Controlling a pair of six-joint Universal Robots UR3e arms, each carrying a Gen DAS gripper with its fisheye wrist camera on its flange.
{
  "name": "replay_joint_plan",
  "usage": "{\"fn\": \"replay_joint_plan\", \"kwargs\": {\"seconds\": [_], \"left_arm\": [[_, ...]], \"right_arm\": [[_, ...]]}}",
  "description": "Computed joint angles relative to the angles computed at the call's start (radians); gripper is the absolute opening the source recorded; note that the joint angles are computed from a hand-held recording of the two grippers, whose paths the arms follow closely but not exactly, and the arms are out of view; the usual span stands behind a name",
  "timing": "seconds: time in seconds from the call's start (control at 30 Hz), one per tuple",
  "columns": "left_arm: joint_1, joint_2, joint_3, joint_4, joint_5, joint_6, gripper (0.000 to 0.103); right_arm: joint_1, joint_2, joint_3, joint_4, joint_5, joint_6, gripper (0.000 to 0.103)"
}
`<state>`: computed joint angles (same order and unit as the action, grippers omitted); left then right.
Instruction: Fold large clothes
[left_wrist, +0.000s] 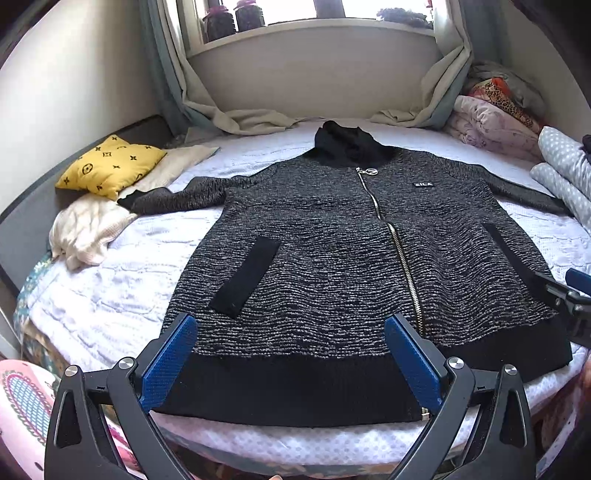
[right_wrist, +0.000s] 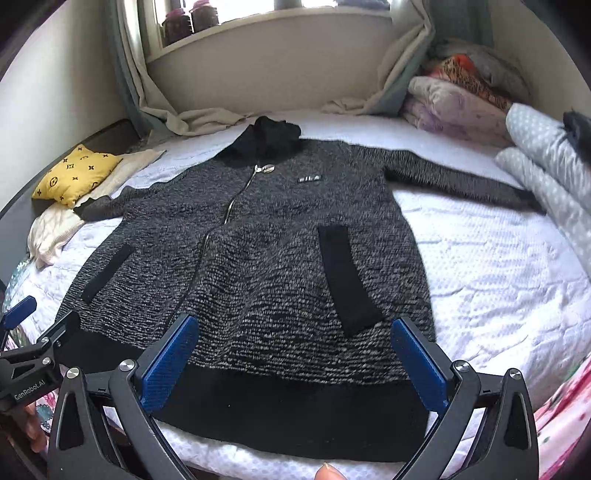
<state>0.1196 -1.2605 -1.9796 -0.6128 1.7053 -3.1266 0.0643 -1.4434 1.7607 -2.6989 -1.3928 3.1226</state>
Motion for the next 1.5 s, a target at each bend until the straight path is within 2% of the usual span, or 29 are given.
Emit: {"fn": "replay_joint_plan", "kwargs": {"seconds": [0.27, 1.2, 1.37, 1.5], "left_arm": [[0.045, 0.007, -0.001, -0.028, -0.045, -0.005, 0.103], [0.075, 0.061, -0.026, -0.057, -0.048, 0.001, 0.103], [0.137, 0.097, -0.011, -0.119, -0.122, 0.018, 0.103], [0.222, 0.102, 0.049, -0.201, -0.193, 0.021, 0.103]], "right_arm": [[0.019, 0.003, -0.001, 0.011, -0.008, -0.007, 0.103], [-0.027, -0.077, 0.077, 0.020, 0.015, -0.027, 0.103], [-0.044, -0.083, 0.064, 0.060, 0.045, -0.029, 0.103], [-0.069, -0.072, -0.003, 0.171, 0.085, -0.042, 0.103]]}}
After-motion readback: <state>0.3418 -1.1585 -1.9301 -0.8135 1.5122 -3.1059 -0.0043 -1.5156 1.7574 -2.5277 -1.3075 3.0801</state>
